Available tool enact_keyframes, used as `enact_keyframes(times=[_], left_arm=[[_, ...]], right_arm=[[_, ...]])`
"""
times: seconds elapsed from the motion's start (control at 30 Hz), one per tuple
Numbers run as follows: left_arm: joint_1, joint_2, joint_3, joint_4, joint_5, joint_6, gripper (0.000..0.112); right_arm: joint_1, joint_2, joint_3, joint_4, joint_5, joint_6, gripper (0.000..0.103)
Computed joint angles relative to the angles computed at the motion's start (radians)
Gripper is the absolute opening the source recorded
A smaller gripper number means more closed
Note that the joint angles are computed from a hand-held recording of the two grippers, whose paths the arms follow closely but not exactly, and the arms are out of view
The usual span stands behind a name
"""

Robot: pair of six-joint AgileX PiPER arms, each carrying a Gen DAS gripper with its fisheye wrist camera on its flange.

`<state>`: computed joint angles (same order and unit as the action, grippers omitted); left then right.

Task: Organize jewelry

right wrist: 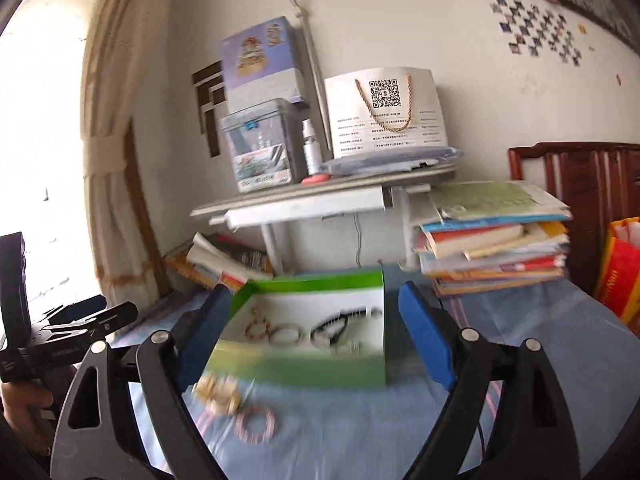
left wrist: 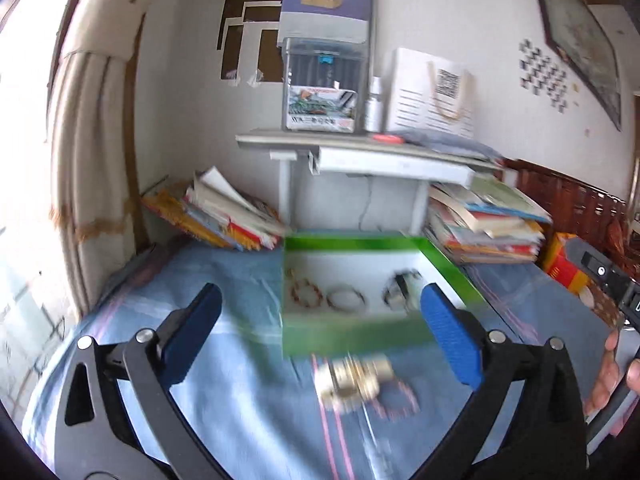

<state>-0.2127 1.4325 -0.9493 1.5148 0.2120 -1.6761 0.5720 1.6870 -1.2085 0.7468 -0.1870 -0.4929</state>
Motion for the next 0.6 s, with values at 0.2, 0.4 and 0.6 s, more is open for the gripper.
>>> enact_keyframes(times=[0.2, 0.4, 0.6], left_arm=[[-0.236, -0.151, 0.301, 0.141, 0.209, -0.247, 0.099], [-0.367, -0.202, 0.450, 0.150, 0.240, -0.394, 0.099], [-0.499, -0.232, 0.492, 0.039, 0.336, -0.395, 0.099]], right_arm=[[0.168, -0.122, 0.284, 0.260, -0.159, -0.154, 0.091], [0.300, -0.140, 0.414, 0.349, -0.248, -0.162, 0.091], [0.357, -0.170, 0.472, 0.396, -0.288, -0.182, 0.091]])
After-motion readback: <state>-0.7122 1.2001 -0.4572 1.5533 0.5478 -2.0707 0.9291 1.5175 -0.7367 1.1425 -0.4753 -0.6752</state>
